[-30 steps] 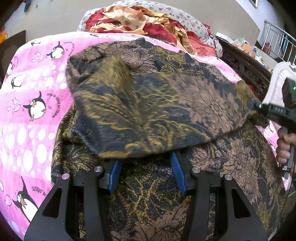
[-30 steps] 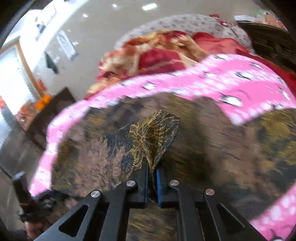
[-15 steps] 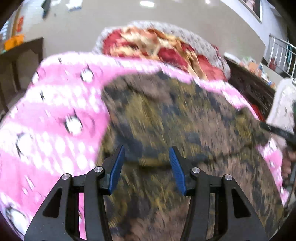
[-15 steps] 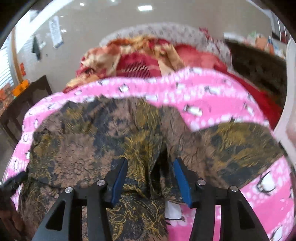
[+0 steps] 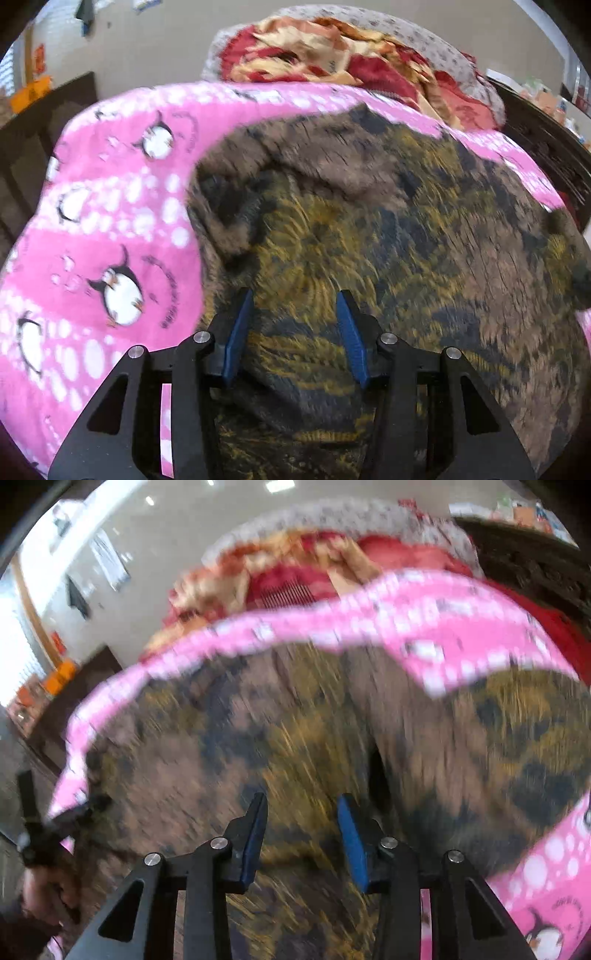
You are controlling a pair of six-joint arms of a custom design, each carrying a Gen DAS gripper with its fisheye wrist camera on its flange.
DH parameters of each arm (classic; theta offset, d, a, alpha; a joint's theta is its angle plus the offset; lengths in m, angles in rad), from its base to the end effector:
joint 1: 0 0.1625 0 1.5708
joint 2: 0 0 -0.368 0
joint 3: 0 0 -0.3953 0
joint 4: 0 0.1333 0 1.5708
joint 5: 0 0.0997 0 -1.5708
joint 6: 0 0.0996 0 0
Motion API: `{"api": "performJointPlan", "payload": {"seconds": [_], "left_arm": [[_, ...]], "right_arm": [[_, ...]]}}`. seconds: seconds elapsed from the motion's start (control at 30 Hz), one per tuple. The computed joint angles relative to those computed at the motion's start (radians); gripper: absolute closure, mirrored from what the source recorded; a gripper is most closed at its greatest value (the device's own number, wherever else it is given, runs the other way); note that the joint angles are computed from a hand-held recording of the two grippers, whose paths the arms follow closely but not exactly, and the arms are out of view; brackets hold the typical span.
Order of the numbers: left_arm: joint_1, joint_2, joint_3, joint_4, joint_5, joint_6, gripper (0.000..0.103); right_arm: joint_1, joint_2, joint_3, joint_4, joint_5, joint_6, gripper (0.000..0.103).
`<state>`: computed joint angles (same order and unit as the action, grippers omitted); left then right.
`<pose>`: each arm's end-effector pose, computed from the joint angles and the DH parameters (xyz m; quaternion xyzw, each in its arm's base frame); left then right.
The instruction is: Fold small clothes
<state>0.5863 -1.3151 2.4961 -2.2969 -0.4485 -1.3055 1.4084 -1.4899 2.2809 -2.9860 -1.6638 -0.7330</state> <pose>-0.1380 -0.3595 0.0703 -0.0134 0.8334 -0.3933 0.3880 0.0502 -0.4607 0.2260 0.2539 -0.9163 0.2573 0.1727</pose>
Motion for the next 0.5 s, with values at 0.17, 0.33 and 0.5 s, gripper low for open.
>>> {"api": "performJointPlan", "payload": {"seconds": [0.17,0.33,0.5], "left_arm": [[0.081,0.093,-0.072,-0.234,-0.003,0.195,0.056],[0.085,0.077,-0.050,-0.243,-0.015,0.214,0.054],[-0.010,-0.044,0.048,-0.104,-0.015,0.048,0.054]], "right_arm": [[0.044,0.140,-0.100,-0.045,-0.030,0.065,0.064],[0.032,0.205,-0.152,0.006,-0.103,0.128,0.064],[0.038,0.057,-0.026,0.000,0.003,0.083,0.064]]}}
